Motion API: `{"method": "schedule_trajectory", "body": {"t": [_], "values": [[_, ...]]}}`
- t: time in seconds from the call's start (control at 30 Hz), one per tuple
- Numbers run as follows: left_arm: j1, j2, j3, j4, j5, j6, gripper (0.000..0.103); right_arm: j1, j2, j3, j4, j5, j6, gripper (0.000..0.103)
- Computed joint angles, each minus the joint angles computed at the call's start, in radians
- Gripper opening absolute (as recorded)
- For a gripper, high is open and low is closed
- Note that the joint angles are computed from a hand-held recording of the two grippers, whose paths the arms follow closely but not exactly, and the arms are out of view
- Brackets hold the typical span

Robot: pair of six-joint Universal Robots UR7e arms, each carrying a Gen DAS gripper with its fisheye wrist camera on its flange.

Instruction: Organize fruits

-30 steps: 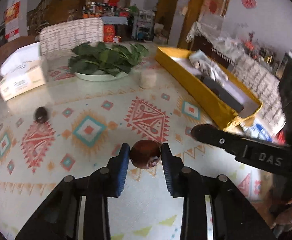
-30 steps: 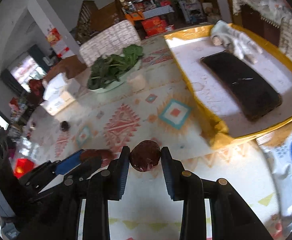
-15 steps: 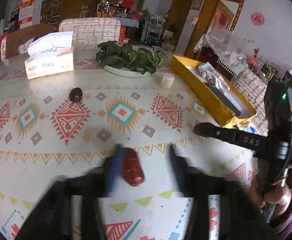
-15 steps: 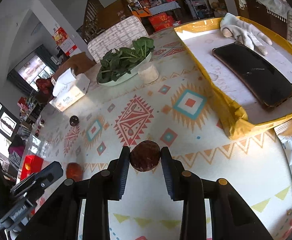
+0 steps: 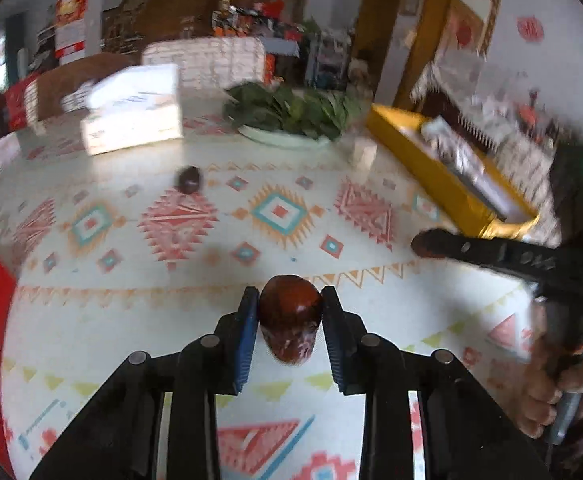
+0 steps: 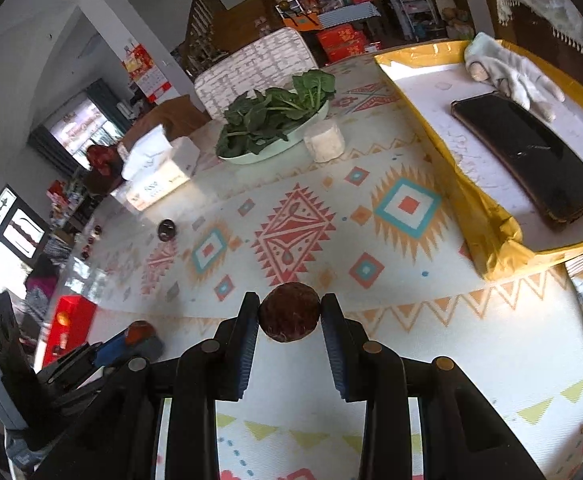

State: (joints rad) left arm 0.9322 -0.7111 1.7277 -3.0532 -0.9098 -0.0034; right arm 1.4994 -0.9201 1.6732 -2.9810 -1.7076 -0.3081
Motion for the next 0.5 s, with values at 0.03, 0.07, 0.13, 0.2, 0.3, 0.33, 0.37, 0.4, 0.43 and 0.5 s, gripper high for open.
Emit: {"method": "schedule_trajectory", "body": {"t": [0.03,0.07,0.13,0.2,0.3,0.33,0.37,0.4,0.43,0.5], "values": [[-0.002,-0.035,0.039,-0.031,-0.007,-0.016,0.030,-0.003,-0.003,0.001,0.008,0.017,0.002,0.035],[-0.003,-0.065,0.073,-0.060,-0.007,-0.028,0.030,-0.007,-0.006,0.000,0.024,0.039,0.004,0.035],[-0.003,-0.126,0.139,-0.113,-0.002,-0.056,0.030,-0.009,-0.007,0.003,0.038,0.061,0.000,0.035],[0.001,-0.201,0.217,-0.168,0.009,-0.091,0.030,-0.002,-0.005,0.008,0.034,0.059,-0.014,0.035],[0.011,-0.316,0.330,-0.249,0.054,-0.122,0.030,0.013,0.005,0.012,0.035,0.038,-0.032,0.035],[0.012,-0.341,0.352,-0.259,0.069,-0.125,0.030,0.017,0.010,0.009,0.044,0.030,-0.029,0.035],[0.015,-0.378,0.383,-0.272,0.094,-0.129,0.030,0.025,0.019,0.005,0.049,0.012,-0.030,0.035],[0.018,-0.405,0.403,-0.275,0.111,-0.134,0.030,0.035,0.026,0.006,0.041,-0.011,-0.042,0.035],[0.025,-0.437,0.423,-0.271,0.129,-0.140,0.030,0.048,0.034,0.009,0.026,-0.037,-0.057,0.035],[0.042,-0.494,0.454,-0.264,0.151,-0.149,0.030,0.069,0.039,0.021,0.027,-0.032,-0.065,0.035]]}}
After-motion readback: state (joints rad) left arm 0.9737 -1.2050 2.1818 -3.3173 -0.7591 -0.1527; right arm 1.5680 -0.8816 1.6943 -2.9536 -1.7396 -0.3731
